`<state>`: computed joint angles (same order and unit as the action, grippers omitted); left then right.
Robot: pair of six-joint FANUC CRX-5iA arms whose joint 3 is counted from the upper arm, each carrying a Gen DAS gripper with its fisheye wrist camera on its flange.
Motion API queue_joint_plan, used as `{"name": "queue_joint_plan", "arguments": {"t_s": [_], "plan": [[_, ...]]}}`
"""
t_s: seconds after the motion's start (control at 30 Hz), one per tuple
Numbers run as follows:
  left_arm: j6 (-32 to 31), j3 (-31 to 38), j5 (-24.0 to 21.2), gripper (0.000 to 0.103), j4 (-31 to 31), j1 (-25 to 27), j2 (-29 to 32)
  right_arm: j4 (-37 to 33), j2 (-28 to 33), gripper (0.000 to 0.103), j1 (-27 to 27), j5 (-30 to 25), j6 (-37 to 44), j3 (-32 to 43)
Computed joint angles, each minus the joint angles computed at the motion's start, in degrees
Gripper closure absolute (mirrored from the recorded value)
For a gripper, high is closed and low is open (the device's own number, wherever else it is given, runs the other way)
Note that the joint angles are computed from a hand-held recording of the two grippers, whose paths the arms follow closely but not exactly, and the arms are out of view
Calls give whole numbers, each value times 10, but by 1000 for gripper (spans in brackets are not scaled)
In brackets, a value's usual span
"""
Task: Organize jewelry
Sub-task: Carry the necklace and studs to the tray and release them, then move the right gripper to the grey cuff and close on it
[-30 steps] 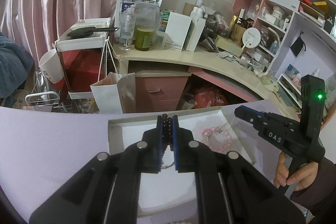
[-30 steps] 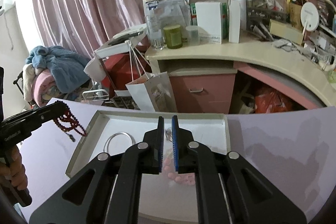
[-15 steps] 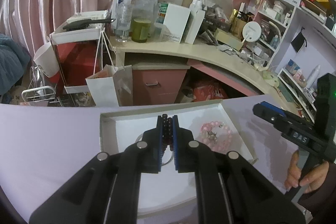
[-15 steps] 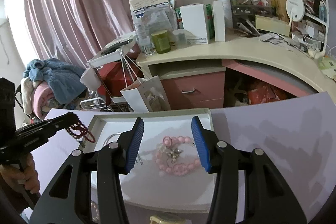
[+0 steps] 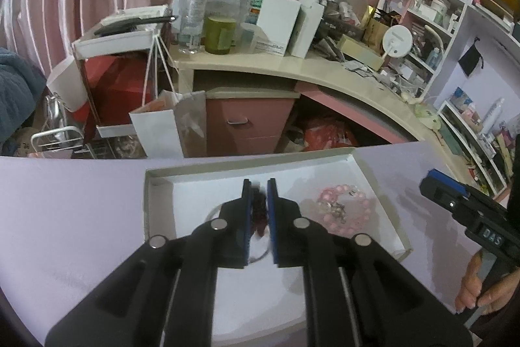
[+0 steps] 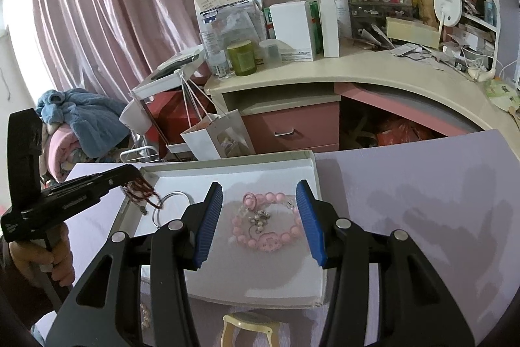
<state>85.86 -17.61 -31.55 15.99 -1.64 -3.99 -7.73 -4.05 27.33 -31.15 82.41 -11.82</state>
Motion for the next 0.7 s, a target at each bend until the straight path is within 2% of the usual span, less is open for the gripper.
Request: {"name": "queue_joint_plan", "arguments": {"t_s": [0.07,0.23,0.37,0.5,0.6,0.7], "plan": [[4,-6,8,68,-1,1,-8,4,-5,54,1,4,-2,-7],[4,-33,22,63,6,11,-53,10,-35,54,2,16,-10,-32],[34,-59,25,53,-26,20,-109,30,-69,54,13,27,-28,-64],[109,-80,11,41,-113,16,-177,59,-109,53,27,25,-52,-105],[189,-89,-18,33,-204,-2,-223,72,-136,51,35,20,-70,-134],[242,-107,-51,29,-253,-19,-265,101,-164,50,49,19,-104,-171]]}}
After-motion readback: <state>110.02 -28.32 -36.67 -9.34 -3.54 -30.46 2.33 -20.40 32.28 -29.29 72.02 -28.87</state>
